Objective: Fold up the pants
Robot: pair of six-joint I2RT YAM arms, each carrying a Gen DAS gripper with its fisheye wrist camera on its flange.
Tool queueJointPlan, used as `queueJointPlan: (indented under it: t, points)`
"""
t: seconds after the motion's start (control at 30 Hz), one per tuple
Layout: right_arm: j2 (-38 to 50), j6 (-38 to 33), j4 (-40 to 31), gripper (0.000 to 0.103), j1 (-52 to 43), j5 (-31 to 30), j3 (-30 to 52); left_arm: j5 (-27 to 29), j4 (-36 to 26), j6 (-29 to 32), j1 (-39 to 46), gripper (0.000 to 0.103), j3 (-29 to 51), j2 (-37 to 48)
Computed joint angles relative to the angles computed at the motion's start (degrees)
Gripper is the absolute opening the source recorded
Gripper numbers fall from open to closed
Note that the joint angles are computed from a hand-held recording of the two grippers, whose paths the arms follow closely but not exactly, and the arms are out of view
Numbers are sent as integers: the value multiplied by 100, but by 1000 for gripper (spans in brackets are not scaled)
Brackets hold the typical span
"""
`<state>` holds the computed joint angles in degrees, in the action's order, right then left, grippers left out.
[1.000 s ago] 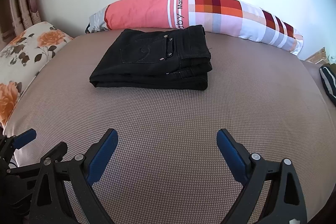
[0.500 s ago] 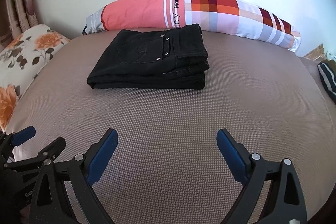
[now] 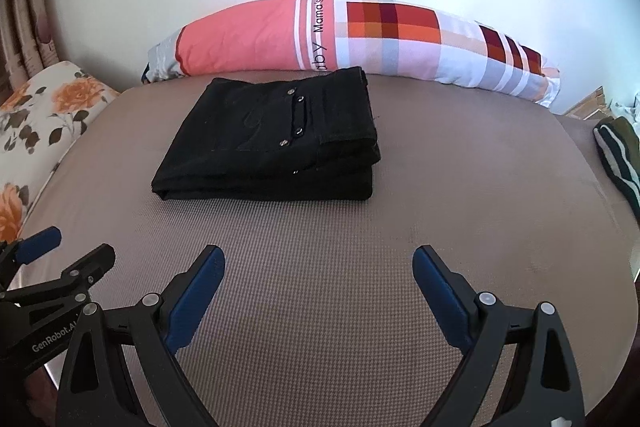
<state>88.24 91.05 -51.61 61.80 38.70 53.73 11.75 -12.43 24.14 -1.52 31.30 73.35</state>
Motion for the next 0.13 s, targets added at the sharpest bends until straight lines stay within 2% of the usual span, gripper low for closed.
queueJointPlan:
  t: [0.13]
  points:
    - [49, -137, -18, 94, -134, -12, 87, 43, 80, 54, -23, 78, 145, 127]
